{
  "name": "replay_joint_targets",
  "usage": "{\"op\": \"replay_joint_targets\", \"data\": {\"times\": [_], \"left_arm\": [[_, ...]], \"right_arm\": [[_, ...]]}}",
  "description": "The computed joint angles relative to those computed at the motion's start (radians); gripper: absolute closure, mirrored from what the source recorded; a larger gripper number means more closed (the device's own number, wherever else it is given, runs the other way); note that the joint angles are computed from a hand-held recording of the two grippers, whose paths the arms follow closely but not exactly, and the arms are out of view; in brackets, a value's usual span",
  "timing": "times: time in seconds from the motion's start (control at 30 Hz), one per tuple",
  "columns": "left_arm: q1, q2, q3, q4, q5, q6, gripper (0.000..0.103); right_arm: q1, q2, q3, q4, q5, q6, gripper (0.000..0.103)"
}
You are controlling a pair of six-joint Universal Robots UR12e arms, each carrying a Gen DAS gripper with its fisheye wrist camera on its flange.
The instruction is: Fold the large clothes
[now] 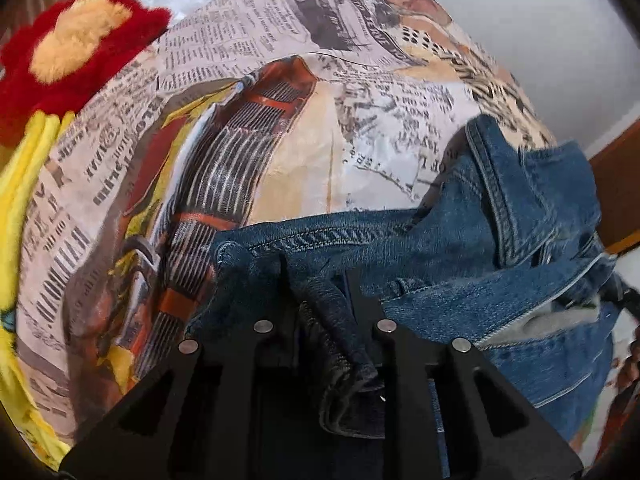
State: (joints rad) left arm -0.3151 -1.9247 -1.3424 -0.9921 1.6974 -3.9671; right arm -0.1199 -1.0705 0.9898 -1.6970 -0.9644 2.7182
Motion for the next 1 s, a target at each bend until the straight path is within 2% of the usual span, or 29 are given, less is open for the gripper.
{"op": "replay_joint_targets", "data": {"times": [0.1, 0.2, 0.23, 0.3, 0.37, 0.47, 0.57, 0.63, 0.73, 0.87, 1.0], "left_arm": [[-0.008, -0.007, 0.023, -0.045, 0.028, 0.024, 0.081], [-0.007, -0.005, 0.030, -0.070, 0.031, 0.013, 0.081], [-0.006, -0.002, 0.030, -0.073, 0.031, 0.005, 0.081], [-0.002, 0.009, 0.026, -0.070, 0.015, -0.022, 0.080], [-0.002, 0.020, 0.024, -0.064, 0.016, -0.047, 0.080], [-0.011, 0.037, 0.030, -0.064, 0.049, -0.037, 0.073], [-0.036, 0.046, 0.054, -0.094, 0.152, -0.013, 0.066], [-0.053, 0.051, 0.066, -0.102, 0.218, 0.018, 0.057], [-0.078, 0.061, 0.069, -0.085, 0.281, 0.059, 0.046], [-0.115, 0.067, 0.067, -0.070, 0.310, 0.144, 0.043], [-0.146, 0.054, 0.070, -0.078, 0.333, 0.155, 0.042]], "right_arm": [[-0.010, -0.017, 0.010, 0.002, 0.005, -0.019, 0.089], [-0.017, -0.034, 0.020, -0.019, -0.031, -0.020, 0.089], [-0.013, -0.045, 0.034, -0.074, -0.088, 0.004, 0.089], [0.002, -0.070, 0.073, -0.215, -0.268, 0.053, 0.089], [0.001, -0.083, 0.086, -0.243, -0.321, 0.039, 0.089], [-0.018, -0.113, 0.114, -0.240, -0.293, 0.000, 0.089], [-0.022, -0.145, 0.150, -0.264, -0.281, -0.038, 0.089], [-0.021, -0.169, 0.180, -0.284, -0.267, -0.061, 0.089], [-0.014, -0.203, 0.220, -0.299, -0.234, -0.099, 0.089], [0.003, -0.237, 0.265, -0.318, -0.204, -0.151, 0.089], [0.022, -0.260, 0.303, -0.310, -0.174, -0.193, 0.089]]}}
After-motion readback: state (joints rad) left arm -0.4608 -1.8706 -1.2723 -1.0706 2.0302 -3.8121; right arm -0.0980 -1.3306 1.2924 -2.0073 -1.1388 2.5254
